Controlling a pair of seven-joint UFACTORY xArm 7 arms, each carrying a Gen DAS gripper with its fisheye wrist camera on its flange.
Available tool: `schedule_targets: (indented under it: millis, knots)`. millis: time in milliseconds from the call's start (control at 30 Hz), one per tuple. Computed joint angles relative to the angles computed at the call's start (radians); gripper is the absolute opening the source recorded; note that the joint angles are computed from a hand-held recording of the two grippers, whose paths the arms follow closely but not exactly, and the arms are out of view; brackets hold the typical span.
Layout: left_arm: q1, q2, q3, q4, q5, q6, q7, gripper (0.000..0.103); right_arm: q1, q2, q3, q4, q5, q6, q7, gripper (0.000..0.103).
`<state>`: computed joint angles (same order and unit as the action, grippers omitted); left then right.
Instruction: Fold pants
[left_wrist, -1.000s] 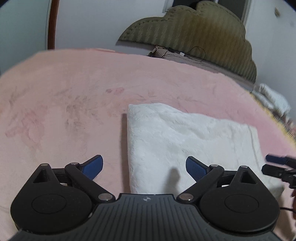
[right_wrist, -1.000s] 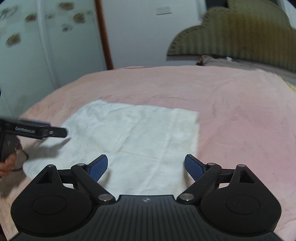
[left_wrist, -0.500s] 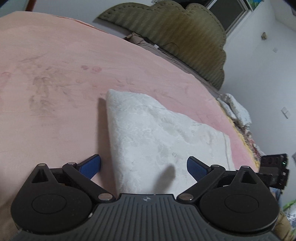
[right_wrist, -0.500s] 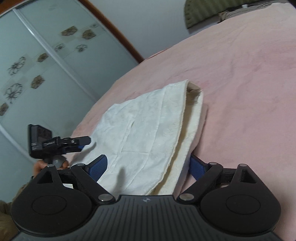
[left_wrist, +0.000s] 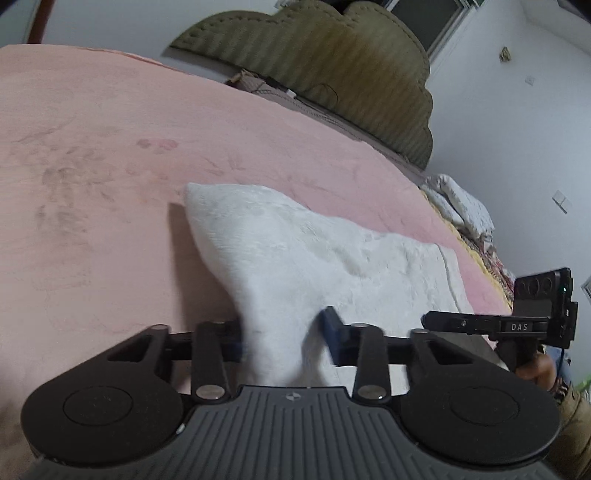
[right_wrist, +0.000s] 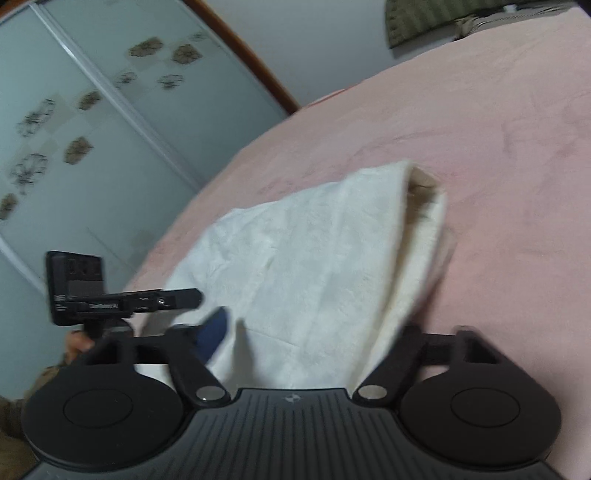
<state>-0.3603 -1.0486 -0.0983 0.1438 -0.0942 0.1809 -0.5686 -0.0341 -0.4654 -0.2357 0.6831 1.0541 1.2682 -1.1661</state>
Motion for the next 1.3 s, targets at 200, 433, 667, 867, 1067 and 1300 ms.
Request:
schedule_targets:
  millis: [200, 433, 667, 867, 1067, 1300]
  knots:
    - [0.081, -0.078, -0.172, 0.012, 0.09, 0.002, -0.057, 0.011, 0.015, -0.161, 0.03, -0.062, -0.005, -0.068, 0.014, 0.022]
    - [0.179, -0.148, -0.145, 0.055, 0.175, 0.01, -0.032, 0.011, 0.154, -0.218, 0.032, -0.016, 0.036, -0.17, -0.033, 0.022]
    - [0.375, 0.071, -0.081, 0.209, 0.239, -0.027, 0.115, 0.012, 0.295, 0.042, 0.145, 0.192, 0.19, -0.352, -0.066, 0.022]
    - [0.506, 0.309, -0.075, 0.303, 0.246, -0.095, 0.17, 0.013, 0.323, 0.287, 0.254, 0.365, 0.241, -0.505, -0.014, 0.022]
    - [0.678, 0.366, -0.193, 0.307, 0.29, -0.07, 0.074, 0.052, 0.295, 0.404, 0.31, 0.403, 0.142, -0.599, 0.199, 0.052]
    - [0.678, 0.127, -0.241, 0.226, 0.366, 0.078, 0.003, 0.083, 0.327, 0.138, 0.301, 0.162, 0.288, -0.844, 0.068, 0.073]
